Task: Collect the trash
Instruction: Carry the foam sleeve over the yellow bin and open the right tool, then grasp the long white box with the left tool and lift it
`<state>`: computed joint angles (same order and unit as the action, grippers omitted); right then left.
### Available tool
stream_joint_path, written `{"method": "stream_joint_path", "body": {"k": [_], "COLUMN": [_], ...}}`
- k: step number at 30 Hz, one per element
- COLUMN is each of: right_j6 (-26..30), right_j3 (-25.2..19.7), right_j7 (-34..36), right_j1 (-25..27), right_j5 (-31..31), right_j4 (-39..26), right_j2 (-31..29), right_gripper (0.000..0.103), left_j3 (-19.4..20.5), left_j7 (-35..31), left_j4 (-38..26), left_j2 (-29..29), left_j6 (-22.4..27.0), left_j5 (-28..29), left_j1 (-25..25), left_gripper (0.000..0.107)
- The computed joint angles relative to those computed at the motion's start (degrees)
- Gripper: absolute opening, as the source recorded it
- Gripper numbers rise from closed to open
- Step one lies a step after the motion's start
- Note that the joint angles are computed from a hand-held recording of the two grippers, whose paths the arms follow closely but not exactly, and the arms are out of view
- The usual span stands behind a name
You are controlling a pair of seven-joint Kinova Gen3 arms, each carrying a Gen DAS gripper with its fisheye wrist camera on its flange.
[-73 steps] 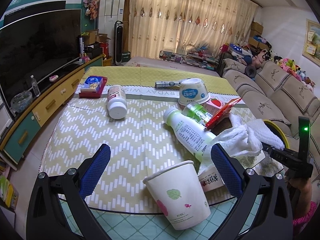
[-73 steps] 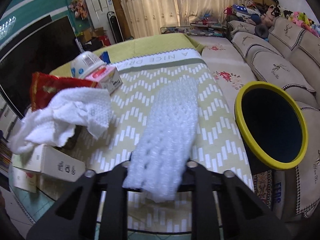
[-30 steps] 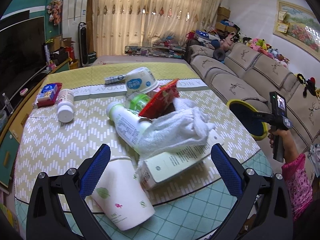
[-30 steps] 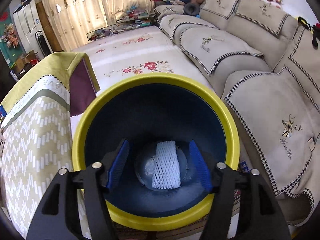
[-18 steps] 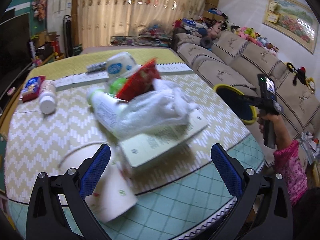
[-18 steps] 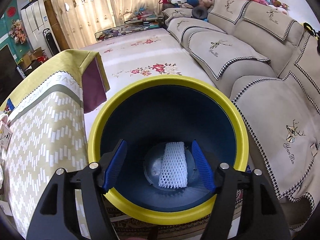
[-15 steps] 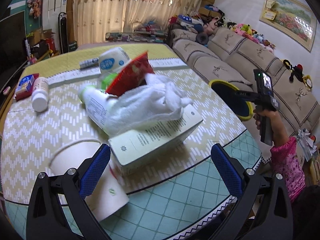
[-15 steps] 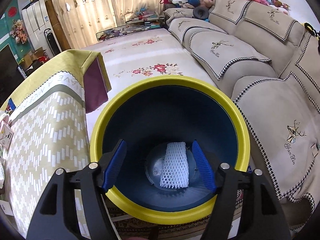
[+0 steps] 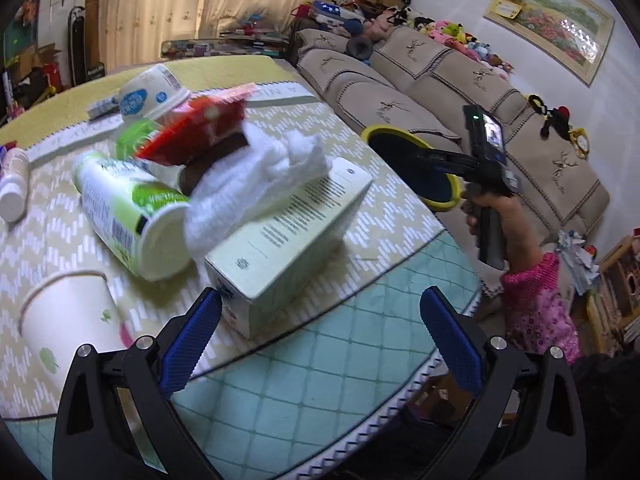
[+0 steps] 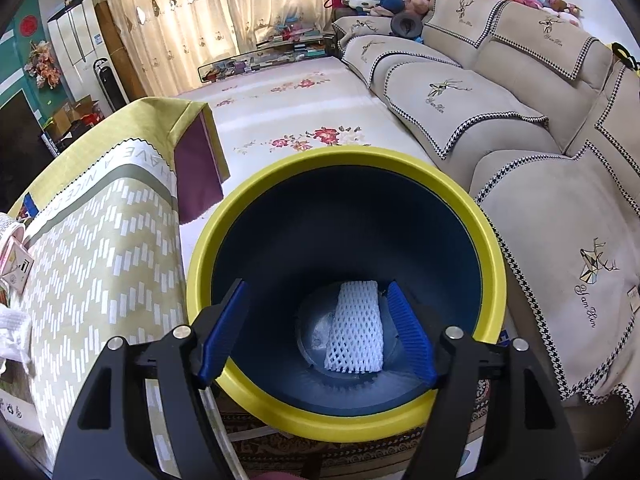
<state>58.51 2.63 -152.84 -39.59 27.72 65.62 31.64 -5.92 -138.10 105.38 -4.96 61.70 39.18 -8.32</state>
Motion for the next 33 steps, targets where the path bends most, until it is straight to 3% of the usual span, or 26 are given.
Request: {"method": "stream_joint_path", "body": {"k": [2, 5, 9, 13, 17, 21, 23, 31, 32, 33], "right_j6": [-0.43, -0.81, -1.32, -1.50, -2.14, -2.58, -2.80, -3.66, -3.78, -3.92], "right_j3": [0.05, 0.03, -0.14, -0.41, -0.40, -0.55, -0.54, -0.58, -0.59, -0.62], "right_j7": [-0.29, -0.77, -1.24, -1.09, -1.27, -1.07, -1.08, -1.31, -1.34, -1.35], "right_j1": [-0.02, 0.10, 0.40, 0.78, 0.90, 1.10, 1.24, 1.41, 1.44, 1.49], "right_j5": [0.13, 0.21, 0.03, -0.46, -0.65, -0.92, -1.12, -1.59, -1.66, -1.73], "right_j4": [0.70, 1.48, 2.36, 2.44, 2.85, 3.39, 3.63, 4.70, 4.79, 4.97], "right_j2": [-0.37, -0.71, -0.95, -0.82, -0.87, -0.98, -1.01, -1.09, -1.11, -1.20], "right_gripper": [0.069, 0.069, 0.069, 0.069, 0.070, 0.070, 0.070, 0.073, 0.073, 0.073], "left_j3": [1.16, 0.80, 0.31, 0.05, 1.72, 2.38, 2.85, 5.16, 5.09, 4.89], "left_j7": [2.16, 1.78, -1.27, -4.71, -1.71, -2.20, -1.04, 7.37, 7.42, 7.12], "left_j4": [0.46, 0.55, 0.35, -0.93, -1.28, -1.57, -1.47, -1.08, -0.94, -1.00], "left_j2": [-0.64, 0.00, 1.42, 3.37, 3.26, 3.74, 3.73, 3.18, 3.02, 2.92], "left_j6": [-3.87, -4.90, -2.44, 3.18, 1.03, 1.90, 1.07, -6.62, -7.23, -7.13], "left_j5": [-2.68, -2.85, 0.06, 2.95, 0.83, 1.02, 0.21, -6.29, -6.22, -6.10], "left_j1": [0.47, 1.05, 0.95, -0.42, -0.36, -0.10, 0.37, 3.81, 4.07, 4.20], "left_gripper": [0.096, 0.093, 0.090, 0.087, 0.085, 0.071, 0.055, 0.049, 0.039, 0.037]}}
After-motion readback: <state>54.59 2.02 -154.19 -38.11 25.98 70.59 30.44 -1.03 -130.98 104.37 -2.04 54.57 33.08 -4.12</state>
